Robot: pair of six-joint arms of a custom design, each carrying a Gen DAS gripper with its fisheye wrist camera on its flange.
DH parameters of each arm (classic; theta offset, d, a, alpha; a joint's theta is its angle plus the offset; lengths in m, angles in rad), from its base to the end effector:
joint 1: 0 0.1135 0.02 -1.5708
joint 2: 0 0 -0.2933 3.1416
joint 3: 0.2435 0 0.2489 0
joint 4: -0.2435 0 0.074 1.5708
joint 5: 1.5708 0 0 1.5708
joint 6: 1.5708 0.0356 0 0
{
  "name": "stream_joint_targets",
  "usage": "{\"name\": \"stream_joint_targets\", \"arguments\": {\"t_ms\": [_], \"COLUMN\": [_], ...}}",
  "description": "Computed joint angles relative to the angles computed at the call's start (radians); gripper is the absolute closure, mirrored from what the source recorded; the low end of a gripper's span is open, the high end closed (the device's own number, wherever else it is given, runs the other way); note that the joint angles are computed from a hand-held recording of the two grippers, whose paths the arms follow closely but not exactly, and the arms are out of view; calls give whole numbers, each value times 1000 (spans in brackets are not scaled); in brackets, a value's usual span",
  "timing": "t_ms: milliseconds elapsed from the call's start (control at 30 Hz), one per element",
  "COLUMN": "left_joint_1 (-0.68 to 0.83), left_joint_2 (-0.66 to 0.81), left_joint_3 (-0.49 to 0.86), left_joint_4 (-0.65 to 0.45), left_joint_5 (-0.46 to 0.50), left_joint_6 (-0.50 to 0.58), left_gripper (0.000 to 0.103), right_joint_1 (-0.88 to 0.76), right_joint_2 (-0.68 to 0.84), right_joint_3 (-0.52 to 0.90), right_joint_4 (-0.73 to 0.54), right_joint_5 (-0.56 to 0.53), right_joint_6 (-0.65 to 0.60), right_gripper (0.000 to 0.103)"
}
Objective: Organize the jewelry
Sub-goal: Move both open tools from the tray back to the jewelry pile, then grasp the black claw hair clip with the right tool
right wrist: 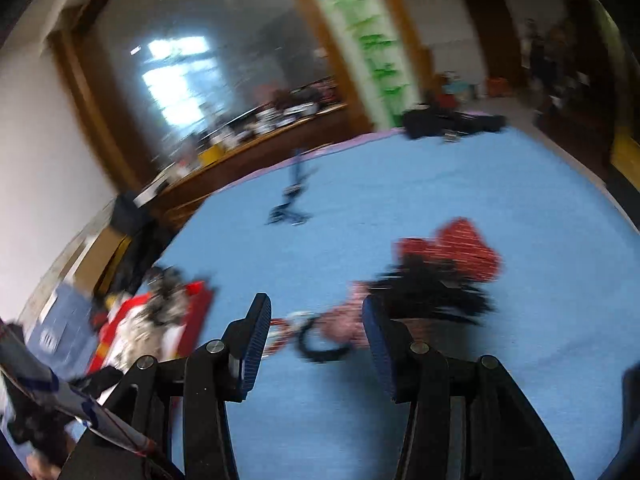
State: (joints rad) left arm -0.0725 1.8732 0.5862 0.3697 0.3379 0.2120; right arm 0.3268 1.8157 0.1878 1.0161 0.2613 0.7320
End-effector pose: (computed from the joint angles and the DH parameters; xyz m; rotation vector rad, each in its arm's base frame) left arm 0.2964 -0.0334 0.0930 0.4867 2.4010 -0.3584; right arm 0.2170 0.0638 0.0912 0.5824 2.0976 0.3240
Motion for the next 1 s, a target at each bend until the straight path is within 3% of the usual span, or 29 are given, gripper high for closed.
{"name": "stream_joint_targets", "arguments": {"t_ms": [133, 233, 367, 467, 533, 567, 733, 833, 900, 1000], "left_joint_1": [-101, -160, -219, -241, -252, -255, -278, -291, -301, -313], "left_joint_2": [1, -1, 14, 26, 39, 44, 44, 40, 49, 67], "left_joint_3": [-7, -10, 6, 15, 31, 41, 75, 67, 70, 80], "left_joint_4": [0, 5, -6, -11, -29, -40, -93, -77, -71, -73], "left_joint_5": [-57, -93, -113, -120, -122, -118, -89, -89, -95, -101], "left_joint_6": [-47, -72, -89, -84, -83, -84, -84, -85, -85, -93], "left_gripper": [75, 75, 75, 75, 75, 75, 74, 66, 65, 65], "right_joint_1": [-130, -175, -248, -298, -342, -351, -429, -487, -527, -578], "right_joint_2": [40, 43, 99, 124, 154, 157, 156, 44, 23, 105], "right_joint_3": [-68, -64, -41, -106, -147, -148, -128, -80, 4, 64], "right_joint_4": [159, 121, 104, 240, 333, 331, 279, 91, -65, -71], "right_joint_5": [-127, -148, -262, -254, -250, -247, -387, -424, -462, -514], "right_joint_6": [25, 43, 66, 124, 157, 171, 162, 113, 48, -9], "right_gripper": [52, 52, 51, 50, 33, 31, 31, 31, 29, 29]}}
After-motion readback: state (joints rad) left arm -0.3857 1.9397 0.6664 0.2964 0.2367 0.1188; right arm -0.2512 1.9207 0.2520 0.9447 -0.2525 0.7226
